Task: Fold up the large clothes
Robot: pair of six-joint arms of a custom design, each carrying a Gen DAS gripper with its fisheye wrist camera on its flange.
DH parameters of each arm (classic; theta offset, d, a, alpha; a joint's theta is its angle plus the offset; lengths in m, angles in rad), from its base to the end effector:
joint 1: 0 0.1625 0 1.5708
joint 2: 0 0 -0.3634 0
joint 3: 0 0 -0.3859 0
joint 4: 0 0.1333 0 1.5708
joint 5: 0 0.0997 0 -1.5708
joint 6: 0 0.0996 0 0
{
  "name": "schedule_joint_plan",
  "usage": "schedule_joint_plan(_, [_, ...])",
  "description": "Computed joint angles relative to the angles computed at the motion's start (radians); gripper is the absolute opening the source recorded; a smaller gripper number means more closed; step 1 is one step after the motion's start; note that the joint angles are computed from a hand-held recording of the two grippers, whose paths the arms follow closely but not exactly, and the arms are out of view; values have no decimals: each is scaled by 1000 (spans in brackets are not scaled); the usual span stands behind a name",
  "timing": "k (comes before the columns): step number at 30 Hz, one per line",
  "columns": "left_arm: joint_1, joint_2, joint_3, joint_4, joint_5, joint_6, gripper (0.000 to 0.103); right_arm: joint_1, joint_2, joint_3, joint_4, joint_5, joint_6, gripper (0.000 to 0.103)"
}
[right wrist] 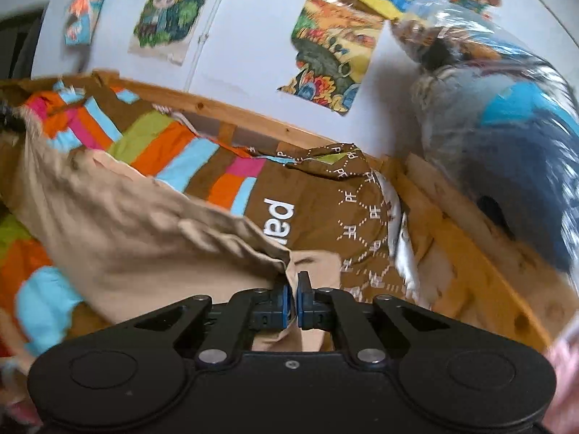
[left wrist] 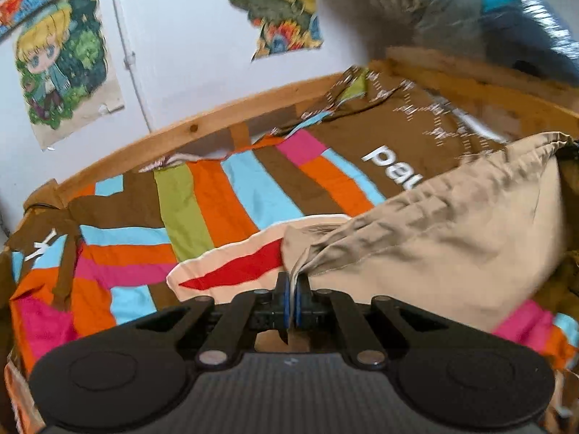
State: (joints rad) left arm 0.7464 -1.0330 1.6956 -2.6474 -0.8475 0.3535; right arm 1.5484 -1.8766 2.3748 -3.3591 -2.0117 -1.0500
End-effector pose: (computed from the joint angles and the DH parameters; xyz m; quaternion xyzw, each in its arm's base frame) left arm -0.3138 -0.5616 0.2090 0.4480 0.8015 -0.2677 0.2919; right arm 0.0831 -0.3457 0.3955 0.2687 -0.7437 0.4151 0.4499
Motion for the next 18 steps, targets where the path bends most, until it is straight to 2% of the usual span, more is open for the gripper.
schedule_joint_plan(6, [98, 242, -257, 42, 1, -33, 3, -85, 250, -242, 62, 40, 65, 5])
schedule_joint_plan(12, [163, 427, -470, 131, -15, -86, 4, -166, 398, -348, 70, 56, 148, 6])
schedule_joint_plan(16, [195, 468, -547, 222, -58, -193, 5, -209, 449, -384, 90, 56, 174, 7])
schedule_joint_plan(17, [201, 462, -551, 243, -77, -226, 7, -218, 452, -383, 87, 64, 179, 10])
schedule_joint_plan(18, [206, 454, -551, 252, -95, -246, 17, -229, 453, -381, 83, 80, 187, 14])
